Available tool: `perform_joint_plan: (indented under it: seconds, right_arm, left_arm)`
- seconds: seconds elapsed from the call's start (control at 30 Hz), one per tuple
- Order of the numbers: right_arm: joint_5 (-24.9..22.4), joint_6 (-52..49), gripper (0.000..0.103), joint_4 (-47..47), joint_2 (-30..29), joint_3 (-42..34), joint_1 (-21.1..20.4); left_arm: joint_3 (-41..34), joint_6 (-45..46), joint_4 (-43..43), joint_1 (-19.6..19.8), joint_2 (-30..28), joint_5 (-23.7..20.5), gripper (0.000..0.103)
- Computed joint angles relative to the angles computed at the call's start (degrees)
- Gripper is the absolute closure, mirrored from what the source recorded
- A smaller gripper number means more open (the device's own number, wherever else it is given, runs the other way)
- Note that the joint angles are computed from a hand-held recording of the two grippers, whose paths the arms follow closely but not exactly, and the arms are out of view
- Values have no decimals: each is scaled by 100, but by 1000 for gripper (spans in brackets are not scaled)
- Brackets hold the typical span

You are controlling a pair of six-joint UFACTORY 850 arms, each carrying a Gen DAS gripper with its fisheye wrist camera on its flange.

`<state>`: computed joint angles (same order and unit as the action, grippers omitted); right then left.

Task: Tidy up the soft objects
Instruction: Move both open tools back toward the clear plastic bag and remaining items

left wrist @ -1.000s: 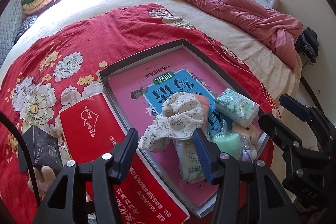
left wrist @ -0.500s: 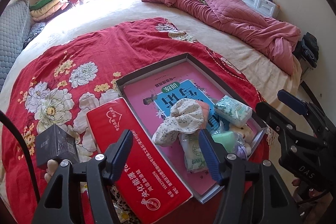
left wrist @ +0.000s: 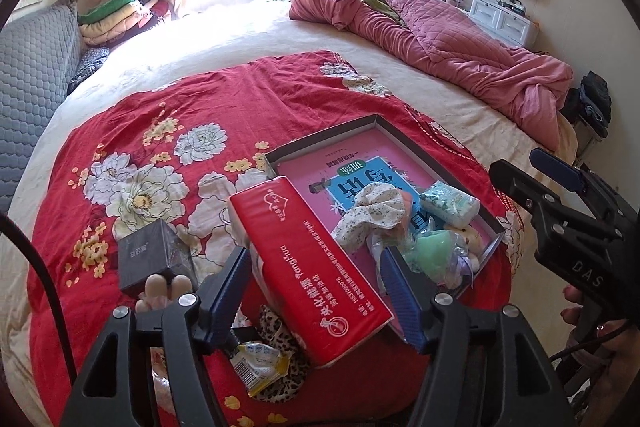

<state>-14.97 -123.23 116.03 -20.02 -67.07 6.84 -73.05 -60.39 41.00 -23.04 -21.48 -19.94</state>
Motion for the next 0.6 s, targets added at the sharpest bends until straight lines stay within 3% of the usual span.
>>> perform_joint_plan:
  seconds: [0.6]
  right_arm:
    - [-164, 620, 26, -649, 585, 162, 448]
  left_arm:
    - [980, -1028, 791, 241, 1074, -250, 37]
